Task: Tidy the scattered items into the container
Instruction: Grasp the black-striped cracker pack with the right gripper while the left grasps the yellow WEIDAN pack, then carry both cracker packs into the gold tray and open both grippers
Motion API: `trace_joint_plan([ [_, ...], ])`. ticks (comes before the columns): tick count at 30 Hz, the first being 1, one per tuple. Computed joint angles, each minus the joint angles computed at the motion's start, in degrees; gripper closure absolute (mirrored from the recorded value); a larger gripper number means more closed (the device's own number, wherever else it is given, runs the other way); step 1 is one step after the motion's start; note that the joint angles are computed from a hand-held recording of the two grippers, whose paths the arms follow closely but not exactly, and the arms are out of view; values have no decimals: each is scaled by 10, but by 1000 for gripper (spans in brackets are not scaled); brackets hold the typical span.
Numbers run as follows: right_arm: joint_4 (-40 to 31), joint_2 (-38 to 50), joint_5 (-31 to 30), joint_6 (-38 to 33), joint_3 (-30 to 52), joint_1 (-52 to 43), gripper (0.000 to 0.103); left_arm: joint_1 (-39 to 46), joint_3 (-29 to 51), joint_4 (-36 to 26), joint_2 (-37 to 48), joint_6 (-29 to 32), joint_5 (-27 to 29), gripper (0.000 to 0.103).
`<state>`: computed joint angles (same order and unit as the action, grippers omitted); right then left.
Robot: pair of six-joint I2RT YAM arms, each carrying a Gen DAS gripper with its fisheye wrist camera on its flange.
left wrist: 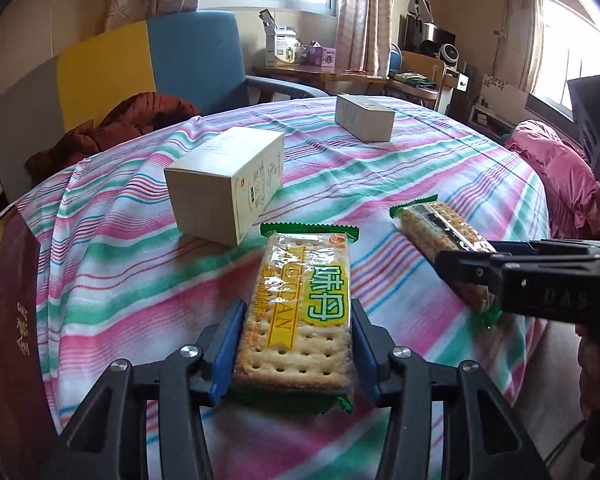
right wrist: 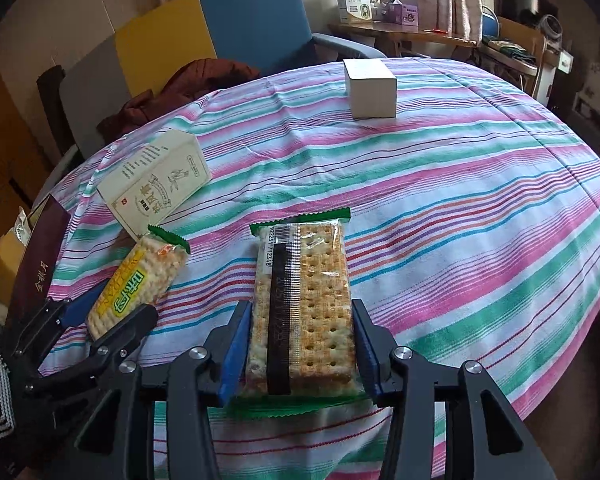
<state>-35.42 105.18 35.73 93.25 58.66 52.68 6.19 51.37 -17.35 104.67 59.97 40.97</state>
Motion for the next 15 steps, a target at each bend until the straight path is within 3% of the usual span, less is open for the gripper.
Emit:
trace_joint_plan([
  [6, 36, -10, 9, 57, -7, 36, 55, 39, 7, -71, -15, 56, 8, 53],
  [15, 71, 8, 11, 43, 41, 61, 55, 141, 41, -183, -50, 178, 82, 53],
])
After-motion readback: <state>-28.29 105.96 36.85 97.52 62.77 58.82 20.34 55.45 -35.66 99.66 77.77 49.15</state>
